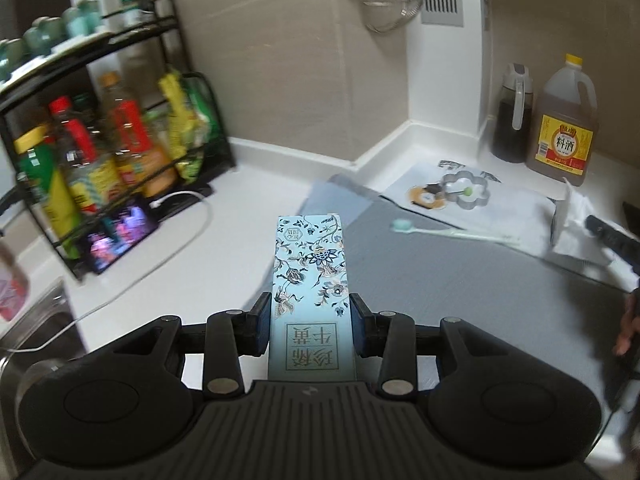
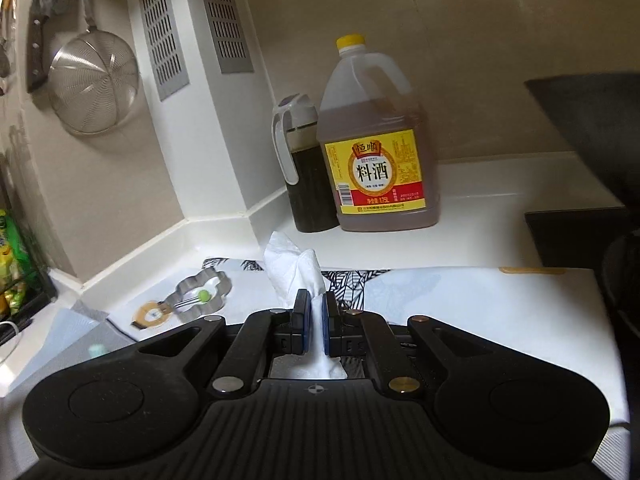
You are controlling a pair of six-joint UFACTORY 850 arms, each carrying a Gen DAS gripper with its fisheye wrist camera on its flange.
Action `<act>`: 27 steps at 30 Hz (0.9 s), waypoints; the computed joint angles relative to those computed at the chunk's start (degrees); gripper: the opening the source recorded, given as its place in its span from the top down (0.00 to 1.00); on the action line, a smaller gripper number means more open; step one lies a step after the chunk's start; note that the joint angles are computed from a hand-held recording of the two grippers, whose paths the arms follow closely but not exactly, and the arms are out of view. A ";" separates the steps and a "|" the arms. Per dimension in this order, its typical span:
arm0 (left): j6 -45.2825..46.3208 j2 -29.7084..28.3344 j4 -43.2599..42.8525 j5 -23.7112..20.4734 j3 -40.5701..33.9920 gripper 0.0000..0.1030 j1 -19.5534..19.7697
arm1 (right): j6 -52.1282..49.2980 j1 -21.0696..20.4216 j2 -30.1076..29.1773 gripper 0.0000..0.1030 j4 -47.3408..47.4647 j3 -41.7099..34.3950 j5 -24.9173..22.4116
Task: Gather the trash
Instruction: 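Carry the tissue and patterned carton down over the trash bin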
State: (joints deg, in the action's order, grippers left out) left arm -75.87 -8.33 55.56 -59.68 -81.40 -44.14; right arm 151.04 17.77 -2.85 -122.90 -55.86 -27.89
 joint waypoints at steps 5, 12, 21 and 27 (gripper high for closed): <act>-4.46 6.73 1.44 -0.91 7.40 0.58 -2.68 | -5.06 2.87 9.06 0.93 2.53 6.27 0.33; -11.75 14.69 2.53 -3.61 18.38 0.58 -8.83 | -16.46 10.08 22.82 0.93 11.46 14.71 2.35; -16.15 23.69 -1.83 -9.69 29.44 0.58 -15.92 | -45.43 24.35 32.37 0.93 36.05 19.38 -0.41; -20.65 26.10 -4.88 -11.75 34.34 0.58 -19.04 | -49.70 33.00 31.63 0.93 41.61 20.74 -5.48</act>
State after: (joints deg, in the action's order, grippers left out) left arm -96.51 17.77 50.67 -71.43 -47.07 -63.18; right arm 101.34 50.76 28.78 -81.29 -35.13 -33.37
